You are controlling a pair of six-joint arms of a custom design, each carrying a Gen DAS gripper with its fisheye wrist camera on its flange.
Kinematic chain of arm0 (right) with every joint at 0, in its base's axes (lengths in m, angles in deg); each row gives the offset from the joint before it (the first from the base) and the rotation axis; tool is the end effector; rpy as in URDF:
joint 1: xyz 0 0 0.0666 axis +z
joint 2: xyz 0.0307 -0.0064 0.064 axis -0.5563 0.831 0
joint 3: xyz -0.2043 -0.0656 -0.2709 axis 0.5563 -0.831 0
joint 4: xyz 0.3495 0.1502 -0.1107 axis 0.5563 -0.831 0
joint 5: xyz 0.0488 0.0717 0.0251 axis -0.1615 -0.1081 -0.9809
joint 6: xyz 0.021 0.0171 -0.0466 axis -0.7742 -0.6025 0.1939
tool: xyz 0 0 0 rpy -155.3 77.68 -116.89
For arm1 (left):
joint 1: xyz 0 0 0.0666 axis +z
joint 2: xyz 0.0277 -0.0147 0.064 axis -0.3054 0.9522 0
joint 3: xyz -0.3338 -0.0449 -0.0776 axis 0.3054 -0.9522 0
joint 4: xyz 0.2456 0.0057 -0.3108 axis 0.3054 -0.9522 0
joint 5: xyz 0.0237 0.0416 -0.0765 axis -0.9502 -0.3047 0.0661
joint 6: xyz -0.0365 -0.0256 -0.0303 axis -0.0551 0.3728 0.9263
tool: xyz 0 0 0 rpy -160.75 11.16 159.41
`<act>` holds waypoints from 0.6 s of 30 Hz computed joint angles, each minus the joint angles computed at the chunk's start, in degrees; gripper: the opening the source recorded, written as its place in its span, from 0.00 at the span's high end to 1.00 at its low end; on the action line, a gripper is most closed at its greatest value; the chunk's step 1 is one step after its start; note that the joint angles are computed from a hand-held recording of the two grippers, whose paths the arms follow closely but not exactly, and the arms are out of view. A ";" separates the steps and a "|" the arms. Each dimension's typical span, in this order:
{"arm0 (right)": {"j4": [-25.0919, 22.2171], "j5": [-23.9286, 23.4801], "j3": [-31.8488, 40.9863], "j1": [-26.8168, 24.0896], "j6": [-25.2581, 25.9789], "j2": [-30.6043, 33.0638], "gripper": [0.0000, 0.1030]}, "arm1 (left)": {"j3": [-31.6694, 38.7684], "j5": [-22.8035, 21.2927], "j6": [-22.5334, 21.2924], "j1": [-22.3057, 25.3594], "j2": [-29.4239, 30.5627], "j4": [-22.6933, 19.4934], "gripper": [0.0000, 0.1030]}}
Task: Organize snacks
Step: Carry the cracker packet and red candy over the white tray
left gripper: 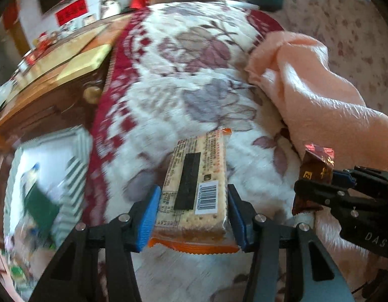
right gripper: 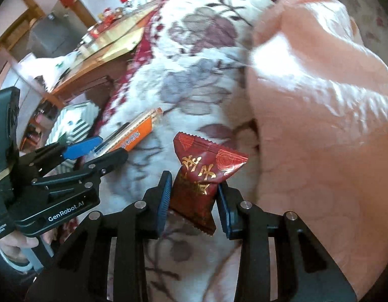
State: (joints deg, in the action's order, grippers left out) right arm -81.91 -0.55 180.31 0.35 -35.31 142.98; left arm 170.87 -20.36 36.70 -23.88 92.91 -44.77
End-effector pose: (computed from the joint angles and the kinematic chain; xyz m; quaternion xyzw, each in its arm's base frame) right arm 0.3706 0.2543 0.5192 -0.0521 0.9536 0.1870 0.2300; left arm 0.3657 -0.0405 0.5357 0.0909 0.9629 -0.0164 0.2535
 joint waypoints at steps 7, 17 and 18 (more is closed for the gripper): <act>-0.47 -0.02 4.91 5.18 0.69 3.39 0.68 | -2.47 1.69 -0.13 7.56 -5.14 -0.88 0.47; -3.34 -0.17 15.49 10.99 3.78 10.34 0.68 | -2.73 3.96 -2.44 18.33 -9.37 -0.90 0.47; -3.68 -0.27 16.88 11.56 3.91 11.37 0.68 | -2.68 4.26 -2.74 19.45 -9.63 -0.89 0.47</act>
